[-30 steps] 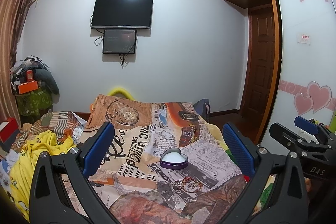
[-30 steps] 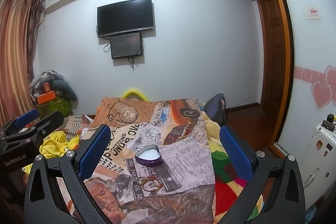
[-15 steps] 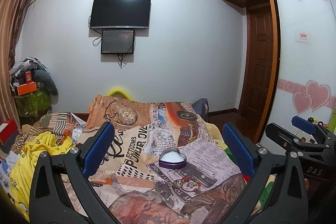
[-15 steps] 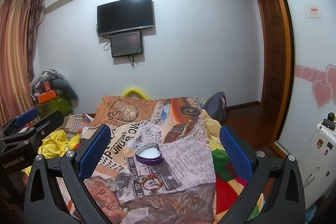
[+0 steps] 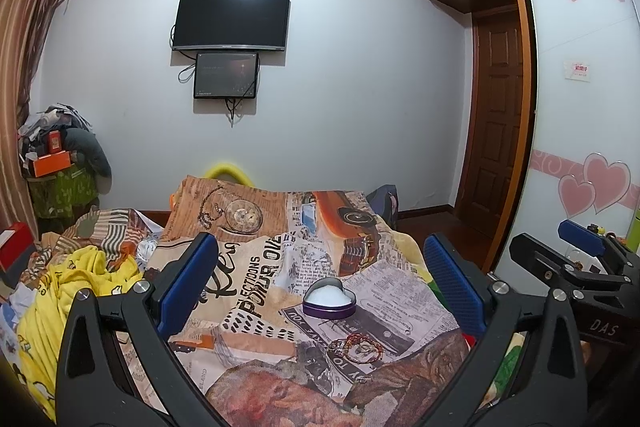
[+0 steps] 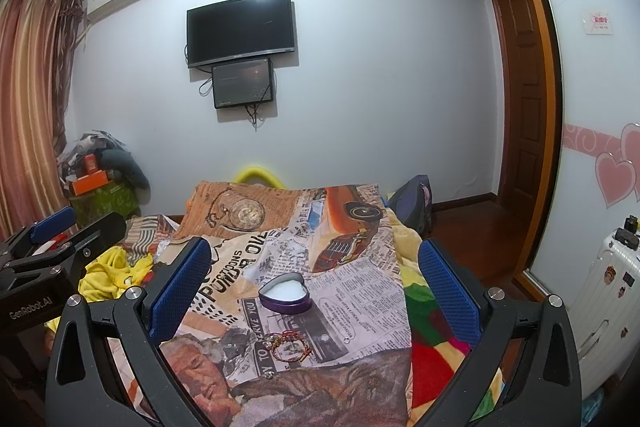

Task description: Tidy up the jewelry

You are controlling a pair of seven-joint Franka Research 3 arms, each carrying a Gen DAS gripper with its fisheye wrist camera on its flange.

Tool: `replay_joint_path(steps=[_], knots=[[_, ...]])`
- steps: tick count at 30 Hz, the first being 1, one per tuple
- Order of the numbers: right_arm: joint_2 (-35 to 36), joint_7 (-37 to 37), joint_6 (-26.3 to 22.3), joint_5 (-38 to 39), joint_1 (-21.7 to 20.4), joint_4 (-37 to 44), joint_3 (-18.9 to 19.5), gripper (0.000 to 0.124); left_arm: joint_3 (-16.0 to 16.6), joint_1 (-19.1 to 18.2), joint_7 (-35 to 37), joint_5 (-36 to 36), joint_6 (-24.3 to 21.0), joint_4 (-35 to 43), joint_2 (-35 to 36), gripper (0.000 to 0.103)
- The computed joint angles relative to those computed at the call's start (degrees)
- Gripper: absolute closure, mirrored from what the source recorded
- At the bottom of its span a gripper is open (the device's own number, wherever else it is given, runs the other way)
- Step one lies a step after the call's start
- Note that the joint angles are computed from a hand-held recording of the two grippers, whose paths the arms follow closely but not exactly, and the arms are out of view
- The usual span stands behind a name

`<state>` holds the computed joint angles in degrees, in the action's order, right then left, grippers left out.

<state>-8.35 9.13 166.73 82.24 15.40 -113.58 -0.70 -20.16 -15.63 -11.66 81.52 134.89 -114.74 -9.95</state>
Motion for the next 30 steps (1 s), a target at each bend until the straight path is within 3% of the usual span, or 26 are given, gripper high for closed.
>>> replay_joint_path(steps=[18,30], knots=[[0.3,1.3,-0.1,-1.4,0.0,0.1,0.0,0.021,0.4,0.4,0.1,-0.3,0.9,-0.3,0.1,0.0],[3.8,8.1,0.9,-8.6,-1.0,1.7,0.7,0.021,1.7,0.7,1.9,-2.6,1.9,1.0,2.5,0.0]])
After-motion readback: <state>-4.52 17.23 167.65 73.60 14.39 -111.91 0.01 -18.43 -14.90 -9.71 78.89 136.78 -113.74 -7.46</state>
